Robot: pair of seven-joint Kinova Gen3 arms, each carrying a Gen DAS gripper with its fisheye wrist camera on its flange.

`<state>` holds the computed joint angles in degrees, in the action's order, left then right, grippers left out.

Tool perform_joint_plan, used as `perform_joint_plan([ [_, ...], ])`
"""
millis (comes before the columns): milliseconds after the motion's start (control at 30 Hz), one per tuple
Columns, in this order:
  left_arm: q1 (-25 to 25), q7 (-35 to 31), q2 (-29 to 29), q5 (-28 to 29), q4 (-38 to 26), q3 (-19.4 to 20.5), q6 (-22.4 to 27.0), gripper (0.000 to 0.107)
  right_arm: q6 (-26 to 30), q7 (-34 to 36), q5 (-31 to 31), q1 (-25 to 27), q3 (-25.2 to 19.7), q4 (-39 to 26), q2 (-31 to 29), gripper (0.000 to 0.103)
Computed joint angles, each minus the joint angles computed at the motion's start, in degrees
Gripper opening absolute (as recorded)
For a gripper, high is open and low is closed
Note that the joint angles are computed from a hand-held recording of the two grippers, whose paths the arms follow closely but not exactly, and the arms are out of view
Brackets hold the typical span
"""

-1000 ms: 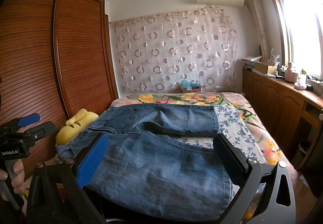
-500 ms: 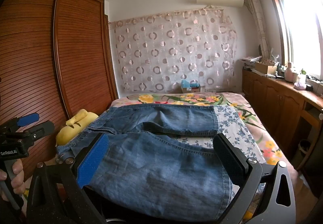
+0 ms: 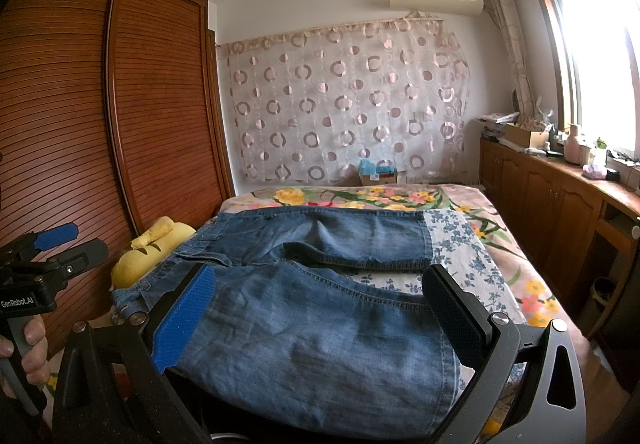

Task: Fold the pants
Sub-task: 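Move both tools over the blue jeans toward the leg hems and waistband, then grasp the jeans leg hem with the right tool while the left tool grasps the waistband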

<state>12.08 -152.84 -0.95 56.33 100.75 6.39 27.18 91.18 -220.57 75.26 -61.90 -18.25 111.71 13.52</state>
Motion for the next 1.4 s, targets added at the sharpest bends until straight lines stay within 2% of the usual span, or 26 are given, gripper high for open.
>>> perform_joint_plan([
  [267, 0.0, 0.2, 0.1, -0.2, -0.1, -0.1, 0.3, 0.103, 0.0, 0.1, -0.1, 0.0, 0.0, -0.1, 0.0, 0.103],
  [567, -0.4, 6.0, 2.1, -6.6, -1.3, 0.9, -0.1, 0.103, -0.4, 0.1, -2.6, 0.3, -0.5, 0.5, -1.3, 0.103],
  [700, -1.1, 6.5, 3.5, -7.5, -1.6, 1.6, -0.7, 0.103, -1.1, 0.2, -3.8, 1.0, -0.5, 0.6, -1.6, 0.103],
  [933, -2.1, 10.1, 5.8, -12.1, -3.3, 2.9, -0.8, 0.103, -1.9, 0.9, -6.8, 2.1, -0.6, 0.8, -2.3, 0.103],
  [1400, -5.5, 12.6, 9.2, -16.7, -4.2, 4.4, -1.4, 0.103, -2.5, 3.9, -14.8, 3.1, -1.0, -1.0, -3.7, 0.099],
])
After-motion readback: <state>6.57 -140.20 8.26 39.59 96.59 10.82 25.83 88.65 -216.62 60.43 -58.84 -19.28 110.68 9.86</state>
